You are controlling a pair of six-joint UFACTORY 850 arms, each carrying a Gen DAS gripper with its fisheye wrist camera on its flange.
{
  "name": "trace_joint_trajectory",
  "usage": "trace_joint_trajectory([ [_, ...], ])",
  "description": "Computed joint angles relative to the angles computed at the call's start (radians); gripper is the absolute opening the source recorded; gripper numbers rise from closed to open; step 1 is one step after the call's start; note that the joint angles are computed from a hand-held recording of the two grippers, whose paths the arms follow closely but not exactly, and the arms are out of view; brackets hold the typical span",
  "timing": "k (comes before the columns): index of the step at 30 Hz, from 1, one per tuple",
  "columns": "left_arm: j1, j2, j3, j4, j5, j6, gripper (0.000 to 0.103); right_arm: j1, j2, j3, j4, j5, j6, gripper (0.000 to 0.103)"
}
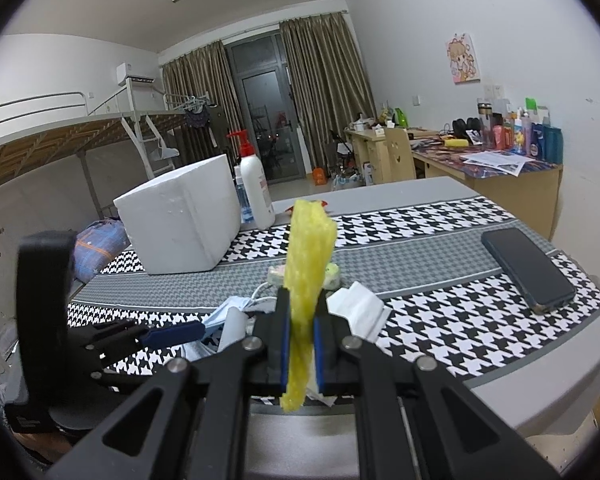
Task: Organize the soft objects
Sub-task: 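Grasp the white foam tube with the left tool while the right tool holds the sleeve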
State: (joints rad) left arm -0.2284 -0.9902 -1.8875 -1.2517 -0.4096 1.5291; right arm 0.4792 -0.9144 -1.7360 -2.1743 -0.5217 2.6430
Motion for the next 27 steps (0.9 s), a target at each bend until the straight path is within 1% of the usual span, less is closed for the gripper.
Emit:
trace_joint_trajectory([
  [1,-0.001,0.001,0.001,0.009,0.006,-0.011,0.049,0.001,0.001,0.002,-0.002,-0.002,0.002,0.012],
  [3,-0.005,-0.008,-0.016,0.082,0.011,-0.084,0.044,0.000,0.002,0.004,-0.009,-0.001,0.010,0.013],
  [4,-0.006,-0.011,-0.024,0.119,0.007,-0.122,0.039,0.000,0.002,0.005,-0.010,-0.001,0.011,0.013],
  [5,-0.007,-0.018,-0.035,0.165,0.002,-0.170,0.037,0.000,0.003,0.007,-0.012,-0.002,0.013,0.013],
  [7,-0.009,-0.033,-0.062,0.244,-0.016,-0.250,0.036,0.000,0.004,0.009,-0.018,-0.004,0.021,0.013],
  [8,-0.009,-0.041,-0.073,0.272,-0.023,-0.282,0.032,0.001,0.005,0.010,-0.020,-0.005,0.023,0.013],
  [9,-0.008,-0.043,-0.076,0.271,-0.025,-0.288,0.029,0.001,0.007,0.014,-0.024,-0.009,0.027,0.013],
  [11,-0.007,-0.047,-0.081,0.264,-0.028,-0.293,0.020,0.002,0.009,0.018,-0.029,-0.014,0.035,0.013],
  [14,-0.005,-0.047,-0.080,0.251,-0.034,-0.277,0.016,0.002,0.012,0.025,-0.023,-0.020,0.033,0.012],
  [16,-0.004,-0.054,-0.090,0.264,-0.047,-0.295,0.011,0.003,0.012,0.026,-0.019,-0.021,0.032,0.012],
  [20,0.000,-0.034,-0.063,0.204,-0.040,-0.228,0.010,0.006,0.015,0.029,-0.019,-0.030,0.030,0.012],
  [25,0.013,-0.018,-0.046,0.142,-0.058,-0.164,0.010,0.009,0.012,0.021,-0.010,-0.031,0.015,0.012],
  [27,0.019,-0.003,-0.027,0.085,-0.058,-0.106,0.010,0.011,0.013,0.020,-0.014,-0.034,0.016,0.012],
])
